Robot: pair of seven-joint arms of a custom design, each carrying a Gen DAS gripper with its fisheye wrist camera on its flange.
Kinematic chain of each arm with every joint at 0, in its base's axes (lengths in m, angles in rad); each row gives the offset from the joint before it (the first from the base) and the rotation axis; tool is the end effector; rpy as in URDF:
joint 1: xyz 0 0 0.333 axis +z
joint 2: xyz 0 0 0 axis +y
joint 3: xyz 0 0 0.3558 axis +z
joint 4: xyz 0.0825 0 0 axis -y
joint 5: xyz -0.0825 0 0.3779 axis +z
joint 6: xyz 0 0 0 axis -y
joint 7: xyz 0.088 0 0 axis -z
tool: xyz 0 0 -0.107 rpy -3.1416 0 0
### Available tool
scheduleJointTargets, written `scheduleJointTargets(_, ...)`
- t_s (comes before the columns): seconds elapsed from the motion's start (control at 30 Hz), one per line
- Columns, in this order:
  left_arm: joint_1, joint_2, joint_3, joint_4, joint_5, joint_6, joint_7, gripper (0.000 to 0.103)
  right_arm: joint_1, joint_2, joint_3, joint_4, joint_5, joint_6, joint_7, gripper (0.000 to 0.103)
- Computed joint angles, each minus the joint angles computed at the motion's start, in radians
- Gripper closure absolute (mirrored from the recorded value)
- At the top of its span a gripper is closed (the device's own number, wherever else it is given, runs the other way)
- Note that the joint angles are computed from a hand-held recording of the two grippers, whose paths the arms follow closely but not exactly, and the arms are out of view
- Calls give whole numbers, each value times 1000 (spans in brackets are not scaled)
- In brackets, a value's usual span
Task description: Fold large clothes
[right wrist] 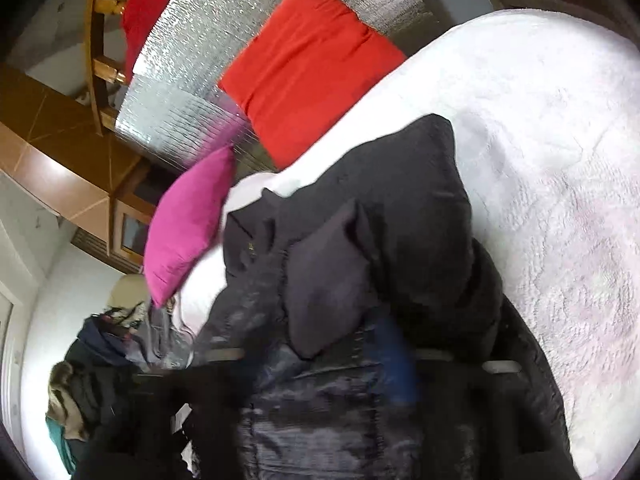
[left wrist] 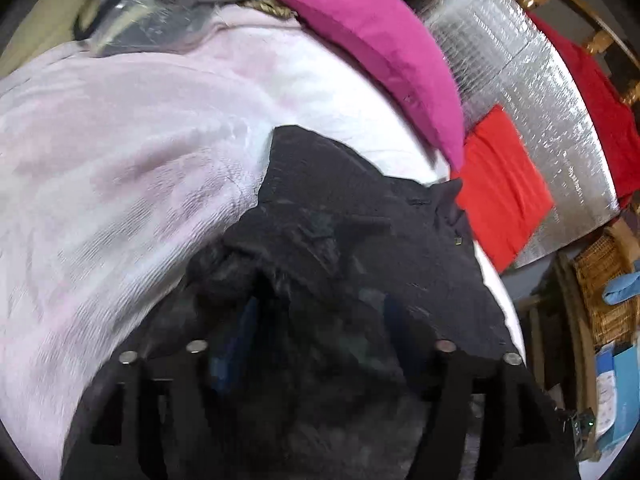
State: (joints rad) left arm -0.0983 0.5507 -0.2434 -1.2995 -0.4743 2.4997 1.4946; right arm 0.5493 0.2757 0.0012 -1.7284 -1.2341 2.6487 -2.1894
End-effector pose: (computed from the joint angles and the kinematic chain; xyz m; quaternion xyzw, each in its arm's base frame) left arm 0.7471 -0.2055 0.5436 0.6811 -0.6150 0.3956 0.0368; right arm 0.5671 0.3778 0.5201 -0.2344 0.8373 -0.1313 0.4762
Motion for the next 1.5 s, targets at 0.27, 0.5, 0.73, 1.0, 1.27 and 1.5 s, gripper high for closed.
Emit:
scheduleJointTargets(0.27, -17, -115, -10, -125, -13, 120, 159, 34, -42, 113, 43, 162, 383, -103, -419, 43)
scheduleJointTargets(0.5, -74, -40, 14, 7, 94, 95, 142, 32, 11, 182, 30, 324, 567, -365, -731, 94)
scheduleJointTargets(0.73, -183, 123, 90, 274, 359, -203, 90, 28, 69, 140, -18, 311, 546, -390, -748, 29)
scheduleJointTargets(1.0, -154, 89, 27, 233, 284, 12, 152, 27, 27, 184, -38, 393, 328, 5, -670, 29)
scheduleJointTargets(1.27, -273, 187, 136, 313, 481, -92, 101, 27, -75, 320, 8, 370, 583, 258, -745, 29)
scheduleJointTargets(1.5, -266, 165, 125, 266, 526, -60, 130, 25, -41, 321, -29, 377, 703, 205, -816, 31)
